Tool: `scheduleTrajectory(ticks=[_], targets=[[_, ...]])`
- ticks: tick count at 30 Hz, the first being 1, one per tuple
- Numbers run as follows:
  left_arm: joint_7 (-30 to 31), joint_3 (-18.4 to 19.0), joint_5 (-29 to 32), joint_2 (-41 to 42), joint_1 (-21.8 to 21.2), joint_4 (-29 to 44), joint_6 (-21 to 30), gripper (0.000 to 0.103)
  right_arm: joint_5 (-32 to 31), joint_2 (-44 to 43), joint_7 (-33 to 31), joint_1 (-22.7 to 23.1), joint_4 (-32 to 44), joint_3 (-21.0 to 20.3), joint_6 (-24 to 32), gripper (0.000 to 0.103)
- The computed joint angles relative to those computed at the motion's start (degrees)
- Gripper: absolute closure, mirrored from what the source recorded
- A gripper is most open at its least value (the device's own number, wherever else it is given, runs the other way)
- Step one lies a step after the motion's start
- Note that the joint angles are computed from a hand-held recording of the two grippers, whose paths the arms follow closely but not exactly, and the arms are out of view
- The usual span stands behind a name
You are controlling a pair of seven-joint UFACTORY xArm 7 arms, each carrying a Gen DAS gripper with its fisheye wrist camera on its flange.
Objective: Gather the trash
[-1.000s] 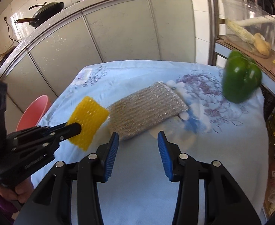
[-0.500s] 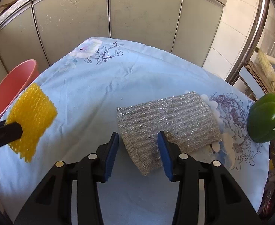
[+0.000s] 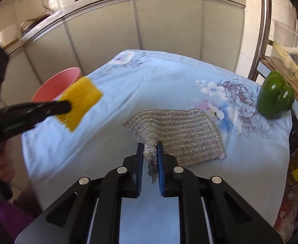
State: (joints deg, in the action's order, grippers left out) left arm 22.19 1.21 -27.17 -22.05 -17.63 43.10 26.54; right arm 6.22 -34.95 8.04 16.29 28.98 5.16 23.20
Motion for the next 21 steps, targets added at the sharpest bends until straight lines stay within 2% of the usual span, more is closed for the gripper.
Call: scheduleTrajectory(ticks=[3, 8, 13, 18, 21], targets=[[-4.45, -3.34, 4.63, -1.84, 1.75, -2.19, -1.56, 0.093, 1.95, -4.81, -2.55, 3.33, -2.6, -1.82, 4.04, 0.09], [-11.28, -5.74, 10.63, -3.25, 2.64, -4.59, -2.8, 0.093, 2.87, -9.77, -2.22, 3.72, -5.25, -0.67, 9.26, 0.088], [-15.89, -6.89, 16.04, -3.71, 3.17, -5.99, -4.5, 0.092, 4.25, -11.54, 0.67, 2.83, -5.19, -0.42, 14.01, 0.064], [-18.55, -6.67, 18.99, -4.19, 3.26, -6.72, -6.2, 0.092, 7.09, -14.2, 3.19, 2.77, -5.78, -1.45, 13.5, 0.055], [-19.73, -6.55, 20.19, -4.32, 3.39, -6.91, -6.8, 0.092, 5.98, -14.27, 7.0, 0.9, -5.46, 1.06, 12.98, 0.048]])
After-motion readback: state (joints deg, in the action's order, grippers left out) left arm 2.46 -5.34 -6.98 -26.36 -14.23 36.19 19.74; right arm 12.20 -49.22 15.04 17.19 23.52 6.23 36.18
